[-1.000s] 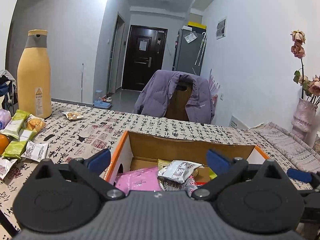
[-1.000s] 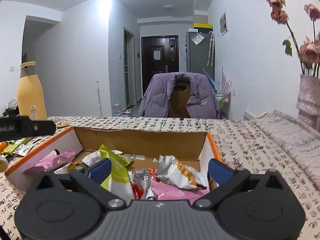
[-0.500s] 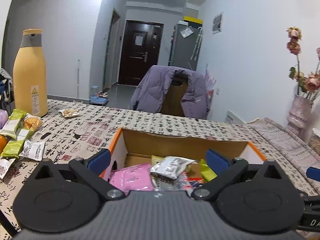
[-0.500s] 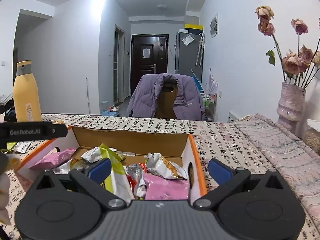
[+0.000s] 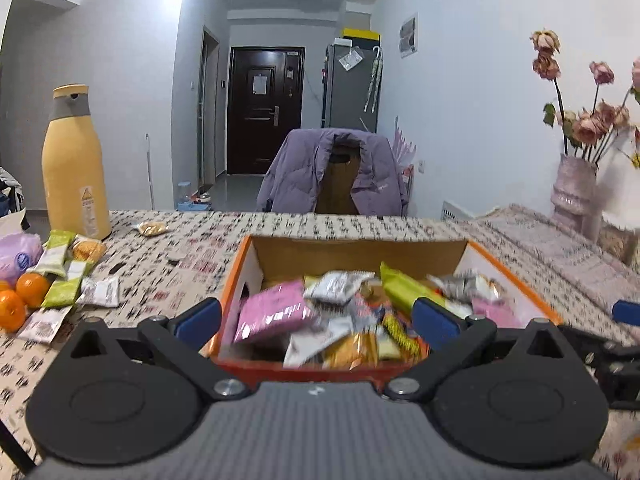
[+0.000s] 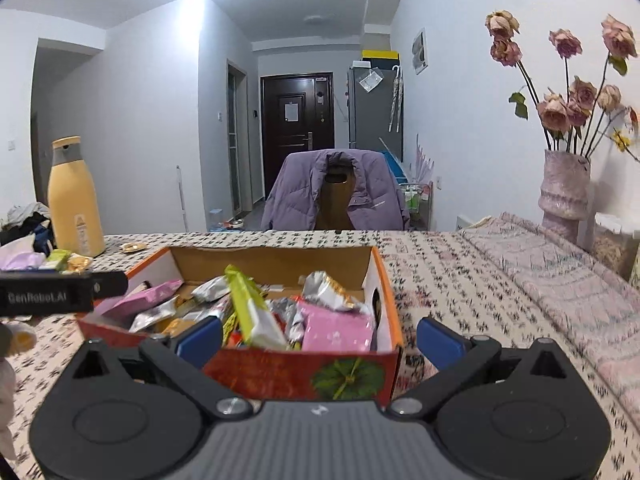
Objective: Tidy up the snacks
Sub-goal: 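Withdraw both grippers from the box back toward the snack heap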
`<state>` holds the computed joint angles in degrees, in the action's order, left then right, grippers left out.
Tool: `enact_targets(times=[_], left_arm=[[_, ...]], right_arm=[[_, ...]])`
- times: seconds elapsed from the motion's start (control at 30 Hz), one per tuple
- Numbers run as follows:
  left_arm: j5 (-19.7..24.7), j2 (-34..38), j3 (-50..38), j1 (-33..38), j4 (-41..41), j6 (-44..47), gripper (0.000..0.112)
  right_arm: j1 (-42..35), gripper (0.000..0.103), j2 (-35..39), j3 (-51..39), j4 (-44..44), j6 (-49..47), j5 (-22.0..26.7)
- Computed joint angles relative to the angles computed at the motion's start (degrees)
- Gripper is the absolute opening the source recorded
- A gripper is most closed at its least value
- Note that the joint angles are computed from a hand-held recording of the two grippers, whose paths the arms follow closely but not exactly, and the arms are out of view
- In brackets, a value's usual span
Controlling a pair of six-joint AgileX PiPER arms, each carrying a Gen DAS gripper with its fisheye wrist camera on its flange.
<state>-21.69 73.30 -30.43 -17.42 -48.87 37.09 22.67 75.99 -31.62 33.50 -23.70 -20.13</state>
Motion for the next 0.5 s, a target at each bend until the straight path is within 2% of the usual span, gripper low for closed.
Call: enact_targets(times=[0.1,0.2,0.3,0.4,0.5], left_arm=[[-0.6,-2.1,3.9,0.6,2.7,-2.8,0.103],[1.0,-3.6,6.4,2.9,5.6,-5.3,0.103],[2.8,-4.6,8.6,6.9,15.6,-14.2,0.103],[2.7,-5.3,10.8,9.9,23.8,-20.9,0.103],[2.2,-5.5,12.4,13.1,32.9,-28.3,0.103]], right_arm=[[1.1,0.103,-2.1,2.8,-0.1,1.2,-0.3],[2.1,0.103,-3.9,5.1,-0.7,3.6,-0.6],[2.9,0.103,-5.3,7.0,-1.3,5.5,-1.1],[3.3,0.103,-5.9,8.1,-1.8,6.3,-0.9],[4.8,0.103,-5.8,8.6,1.4,3.1,-0.9]])
